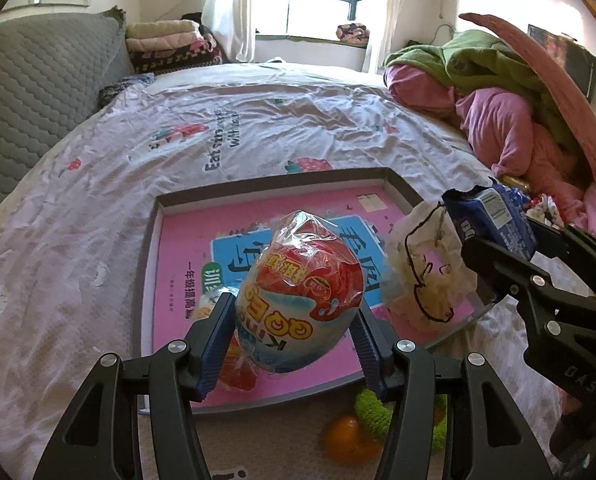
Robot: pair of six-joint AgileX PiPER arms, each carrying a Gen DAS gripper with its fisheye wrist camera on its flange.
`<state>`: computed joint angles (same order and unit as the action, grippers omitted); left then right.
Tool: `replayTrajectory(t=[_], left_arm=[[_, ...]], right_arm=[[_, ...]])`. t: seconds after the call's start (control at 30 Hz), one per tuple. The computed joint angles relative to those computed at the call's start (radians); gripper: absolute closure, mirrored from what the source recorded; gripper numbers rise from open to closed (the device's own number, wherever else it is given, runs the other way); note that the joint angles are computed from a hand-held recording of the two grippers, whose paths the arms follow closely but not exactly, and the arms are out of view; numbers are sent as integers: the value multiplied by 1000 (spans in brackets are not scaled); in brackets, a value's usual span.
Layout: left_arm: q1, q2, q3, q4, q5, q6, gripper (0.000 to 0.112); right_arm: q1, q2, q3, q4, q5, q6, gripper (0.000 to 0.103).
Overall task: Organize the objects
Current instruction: 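Lower the Kinder egg into the tray while the right tool lowers the snack packet beside the lace bag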
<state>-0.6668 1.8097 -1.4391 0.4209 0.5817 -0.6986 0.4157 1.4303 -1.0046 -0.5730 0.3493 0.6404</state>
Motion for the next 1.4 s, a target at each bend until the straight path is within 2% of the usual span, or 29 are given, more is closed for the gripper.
replayTrajectory(t=[0.9,1.3,1.4], left_arm=[[6,106,-68,-64,8,91,54],[30,129,-77,-73,21,98,54],[29,137,-80,-70,23,98,54]], right_arm=[[-23,109,-29,48,-13,-75,51],[-13,157,-44,31,-16,-71,51],[-6,170,-45,-12,-16,-34,51]])
